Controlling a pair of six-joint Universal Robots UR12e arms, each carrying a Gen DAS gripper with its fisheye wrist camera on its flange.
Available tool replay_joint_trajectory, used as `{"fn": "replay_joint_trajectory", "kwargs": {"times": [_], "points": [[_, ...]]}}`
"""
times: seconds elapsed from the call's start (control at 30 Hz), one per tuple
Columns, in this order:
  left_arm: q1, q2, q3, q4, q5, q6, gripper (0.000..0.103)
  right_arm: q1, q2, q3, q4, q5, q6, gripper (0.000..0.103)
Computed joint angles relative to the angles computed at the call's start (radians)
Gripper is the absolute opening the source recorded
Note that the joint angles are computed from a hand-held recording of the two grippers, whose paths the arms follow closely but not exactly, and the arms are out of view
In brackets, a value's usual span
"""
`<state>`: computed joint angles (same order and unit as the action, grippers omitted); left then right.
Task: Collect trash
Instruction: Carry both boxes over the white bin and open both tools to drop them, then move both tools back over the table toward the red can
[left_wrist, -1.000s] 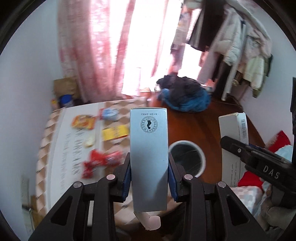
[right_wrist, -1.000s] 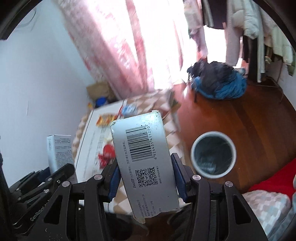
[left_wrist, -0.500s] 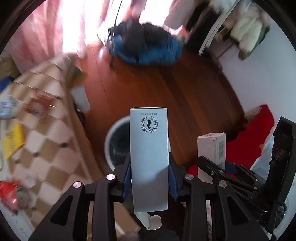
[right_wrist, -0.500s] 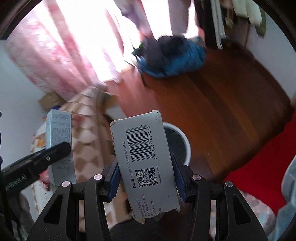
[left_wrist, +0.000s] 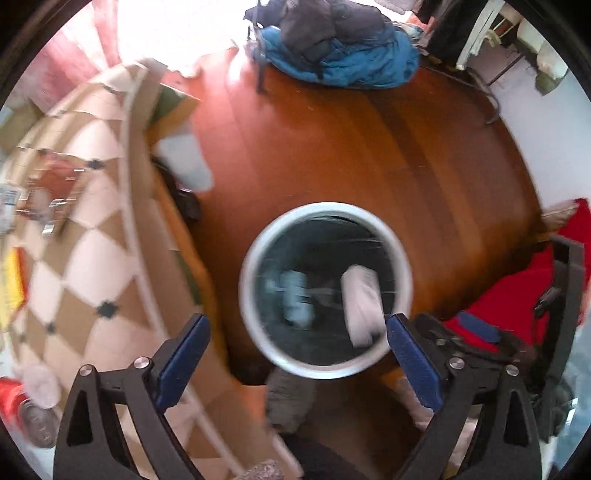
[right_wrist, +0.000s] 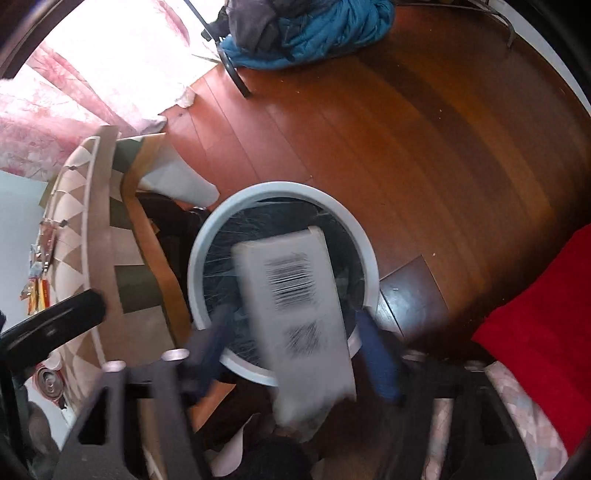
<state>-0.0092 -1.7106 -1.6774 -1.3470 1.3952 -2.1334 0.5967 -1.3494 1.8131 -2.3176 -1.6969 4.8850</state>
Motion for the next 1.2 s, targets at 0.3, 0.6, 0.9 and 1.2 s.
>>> {"fn": "replay_joint_trajectory", "kwargs": {"times": [0.3,0.6,0.9,1.2], "points": [[0.035,0.043,-0.045,0.096,0.014,0.022,0.098,0.017,0.024,-0.081,0.201,0.017,-0.013,0.103],[0.070,0.098,-0.050,0.055,-0.039,0.074,0.098,0.059,0.031,-0.181,0.345,-0.018,0.010,0.103],[0.126,0.138,-0.007,-0.032,-0.132,0.120,0.098,0.102,0.030,-0.290,0.488,-0.094,0.040,0.103],[0.239,0.139,0.097,-0.054,-0.281,0.108,0.098,0.147,0.044,-0.441,0.559,-0.243,0.059,0.103]]}}
